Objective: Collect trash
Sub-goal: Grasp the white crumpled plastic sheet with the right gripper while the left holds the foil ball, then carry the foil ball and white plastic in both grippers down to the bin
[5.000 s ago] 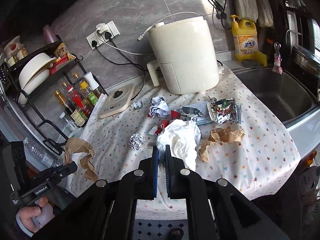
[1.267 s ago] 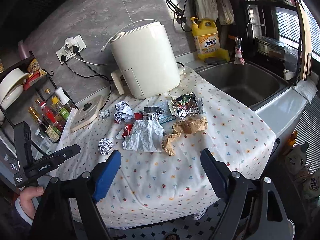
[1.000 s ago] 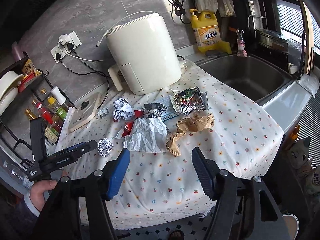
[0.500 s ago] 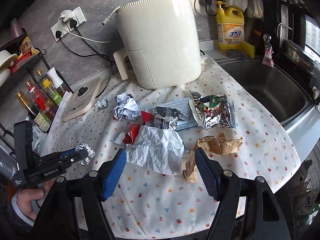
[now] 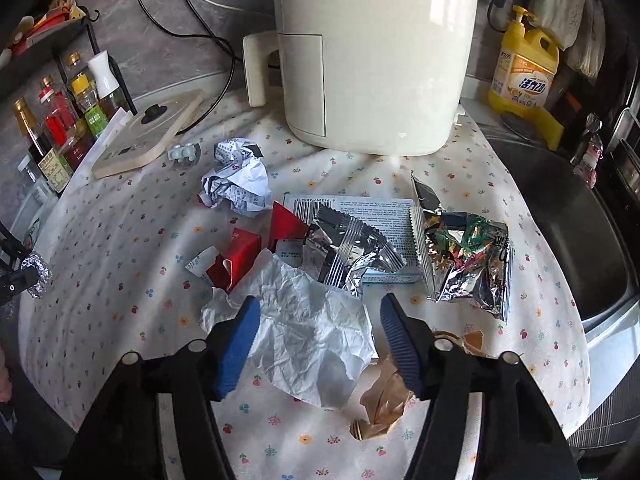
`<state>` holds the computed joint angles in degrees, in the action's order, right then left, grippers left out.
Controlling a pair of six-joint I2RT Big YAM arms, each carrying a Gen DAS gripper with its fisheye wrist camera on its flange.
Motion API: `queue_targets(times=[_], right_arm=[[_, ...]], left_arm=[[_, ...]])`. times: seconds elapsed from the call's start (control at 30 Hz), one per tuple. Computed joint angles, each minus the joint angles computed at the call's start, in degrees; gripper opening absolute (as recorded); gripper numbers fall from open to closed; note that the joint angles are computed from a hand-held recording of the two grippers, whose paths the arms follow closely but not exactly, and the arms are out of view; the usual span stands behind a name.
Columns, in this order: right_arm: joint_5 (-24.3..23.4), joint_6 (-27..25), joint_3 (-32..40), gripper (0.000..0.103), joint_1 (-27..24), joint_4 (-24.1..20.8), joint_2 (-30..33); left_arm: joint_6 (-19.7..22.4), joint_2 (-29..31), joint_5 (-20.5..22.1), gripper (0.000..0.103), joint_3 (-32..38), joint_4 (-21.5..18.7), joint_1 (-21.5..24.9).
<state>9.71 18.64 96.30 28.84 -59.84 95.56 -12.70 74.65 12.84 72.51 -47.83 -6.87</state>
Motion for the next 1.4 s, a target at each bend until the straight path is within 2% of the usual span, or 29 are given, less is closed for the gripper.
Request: queue_targets(times=[0.1,0.2,0.23,0.47,0.7,0.93,1.1,1.23,1.4], right_arm=[[0.44,-0.41,-0.07,0.019,0.62,-0.27,-0.31],[0.06,-1.47,-1.31,0.005,1.23,1.19,-1.81],[-0.26,-1.84,-1.78,0.004,1.42,1.86,-2.41],[-2.11,-0.15,-4.96,0.002,2.47,5.37,-7.0],[-0.77,3.94,-9.56,0.002,3.49,7.96,-13.76],[1.86,8.89,-18.22,0.002,3.67,8.65,-23.79],[4.97,13.33,-25.13,0.002,2.79,5.42,-33.33],[7.69,17.16,-30.14,0.002,1.17,0.3,-41.1],[8.12,22.56,-36.73,0.002,-2.75,-6.26,-51.14]], left_arm=[[-0.81,-1.25,-0.75,0.04,-0.99,0.28,0.32],[-1.24,-2.24,-1.43,0.04,-1.56,0.54,-0.05],[-1.31,-2.49,-1.61,0.04,-1.67,0.56,-0.3],[-1.92,-4.1,-2.79,0.04,-2.13,0.91,-3.19],[-2.58,-4.33,-2.5,0.04,-1.98,1.38,-7.7],[-2.92,-2.96,-3.07,0.04,-0.04,1.82,-14.72],[-2.63,-1.02,-2.76,0.04,2.0,1.97,-21.32],[-2.27,1.46,-2.38,0.04,4.0,1.72,-27.04],[-2.02,4.8,-1.85,0.04,6.6,1.52,-34.11]])
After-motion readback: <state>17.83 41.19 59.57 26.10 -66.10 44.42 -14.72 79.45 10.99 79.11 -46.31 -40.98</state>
